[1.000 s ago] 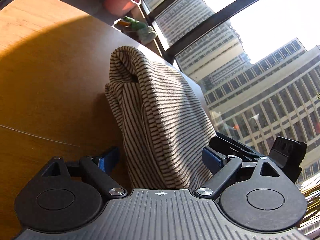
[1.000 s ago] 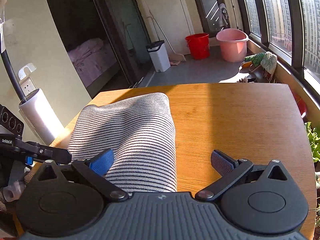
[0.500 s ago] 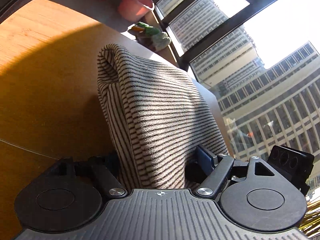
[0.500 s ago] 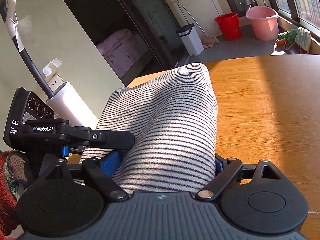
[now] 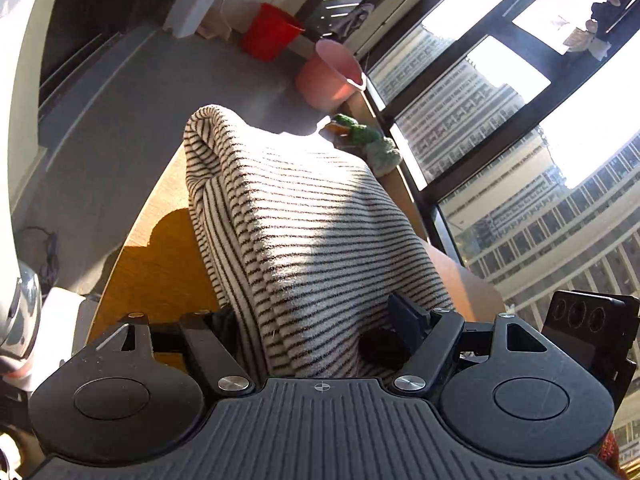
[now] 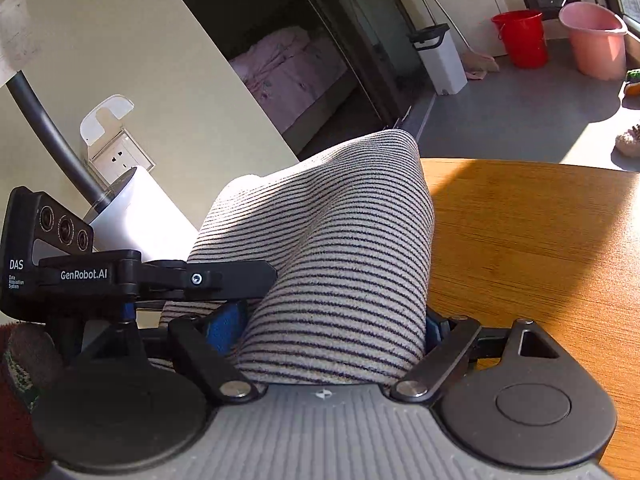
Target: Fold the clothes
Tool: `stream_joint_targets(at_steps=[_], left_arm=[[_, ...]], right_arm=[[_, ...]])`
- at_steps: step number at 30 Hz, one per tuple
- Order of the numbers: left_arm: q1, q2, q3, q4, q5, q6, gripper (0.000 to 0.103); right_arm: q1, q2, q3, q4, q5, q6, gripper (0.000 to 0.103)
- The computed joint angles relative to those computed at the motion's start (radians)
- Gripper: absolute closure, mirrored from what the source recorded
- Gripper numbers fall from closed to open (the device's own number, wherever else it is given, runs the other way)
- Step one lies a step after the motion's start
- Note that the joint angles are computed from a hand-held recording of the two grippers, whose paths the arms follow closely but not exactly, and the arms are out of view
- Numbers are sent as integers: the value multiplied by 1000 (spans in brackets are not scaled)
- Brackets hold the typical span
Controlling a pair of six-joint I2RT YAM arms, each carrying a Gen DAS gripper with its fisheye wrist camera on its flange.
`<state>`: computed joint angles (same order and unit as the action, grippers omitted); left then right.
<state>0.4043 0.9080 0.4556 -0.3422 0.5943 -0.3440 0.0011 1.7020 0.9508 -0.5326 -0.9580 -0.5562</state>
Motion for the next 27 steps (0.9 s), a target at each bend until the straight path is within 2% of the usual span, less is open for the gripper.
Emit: stream_joint_targets(at_steps=[3,6,8,11,15,18,21,25,27], left_arm=[[-15,37,-11,71,1,-16,25],[-47,129,-25,207,-22,-38,22],[-54,127,-39,232,-21,-66,22],[-51,75,-30,174,-45,-75,24],[-80,-159,-16,19,-186,-18,21],[-129,-279,10,-11,-228,-1,17],[-160,-209,50,65,-164,-3,15],[-140,47,106,156,-116,-59,15],[-81,160,93,225,-55,-77,17]], right_arm=[[-10,45,32,16,-10,25,17],[-17,70,46,43,-16,53,17],[-11,57,23,101,-5,83,16],[-2,23,-24,184,17,126,14],[11,-74,-119,293,82,136,12],[27,-111,-145,324,124,132,9],[41,-143,-170,356,162,142,7],[66,-240,-227,400,230,147,5],[66,-320,-273,420,254,107,1]])
